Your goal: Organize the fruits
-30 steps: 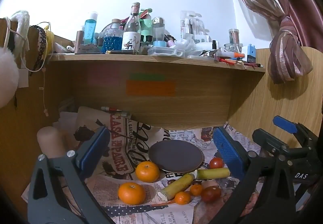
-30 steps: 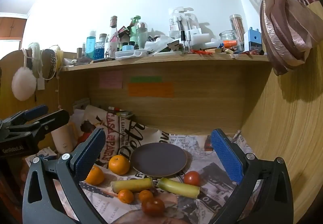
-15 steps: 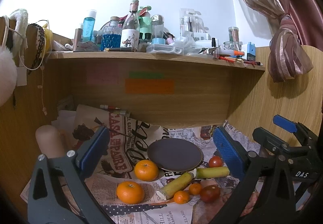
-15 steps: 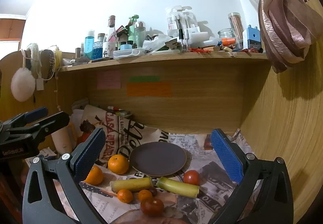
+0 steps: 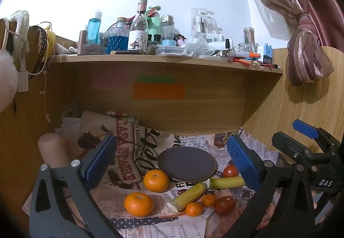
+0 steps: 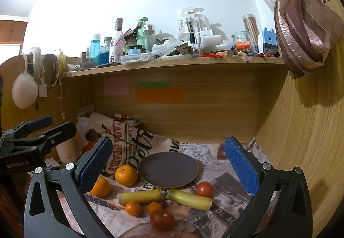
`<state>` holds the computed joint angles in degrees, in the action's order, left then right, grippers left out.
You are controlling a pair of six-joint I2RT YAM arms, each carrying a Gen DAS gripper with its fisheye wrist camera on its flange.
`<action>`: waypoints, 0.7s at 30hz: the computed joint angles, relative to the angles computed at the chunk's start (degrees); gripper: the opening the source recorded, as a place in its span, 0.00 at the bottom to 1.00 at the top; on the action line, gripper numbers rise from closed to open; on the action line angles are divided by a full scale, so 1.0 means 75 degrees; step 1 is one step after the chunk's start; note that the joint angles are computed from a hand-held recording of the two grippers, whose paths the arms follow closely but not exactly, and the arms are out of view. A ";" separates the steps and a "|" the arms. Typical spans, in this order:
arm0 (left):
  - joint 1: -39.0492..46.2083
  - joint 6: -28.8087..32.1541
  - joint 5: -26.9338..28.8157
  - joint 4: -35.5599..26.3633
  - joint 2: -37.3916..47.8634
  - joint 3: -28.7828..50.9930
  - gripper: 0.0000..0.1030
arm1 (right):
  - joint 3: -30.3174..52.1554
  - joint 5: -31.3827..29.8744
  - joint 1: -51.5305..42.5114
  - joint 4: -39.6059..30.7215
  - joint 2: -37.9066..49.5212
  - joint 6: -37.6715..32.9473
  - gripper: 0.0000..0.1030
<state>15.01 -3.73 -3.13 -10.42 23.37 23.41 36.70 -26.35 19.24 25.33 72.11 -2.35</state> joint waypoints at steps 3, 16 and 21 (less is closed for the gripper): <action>0.0015 0.0025 0.0023 0.0015 0.0005 -0.0009 1.00 | -0.0019 0.0009 0.0018 0.0018 -0.0030 -0.0006 1.00; -0.0131 0.0090 -0.0159 -0.0029 -0.0090 -0.0014 1.00 | -0.0039 0.0045 0.0035 0.0027 -0.0071 -0.0008 1.00; -0.0259 0.0086 -0.0301 -0.0044 -0.0095 0.0013 1.00 | -0.0045 0.0021 0.0029 0.0038 -0.0092 0.0027 1.00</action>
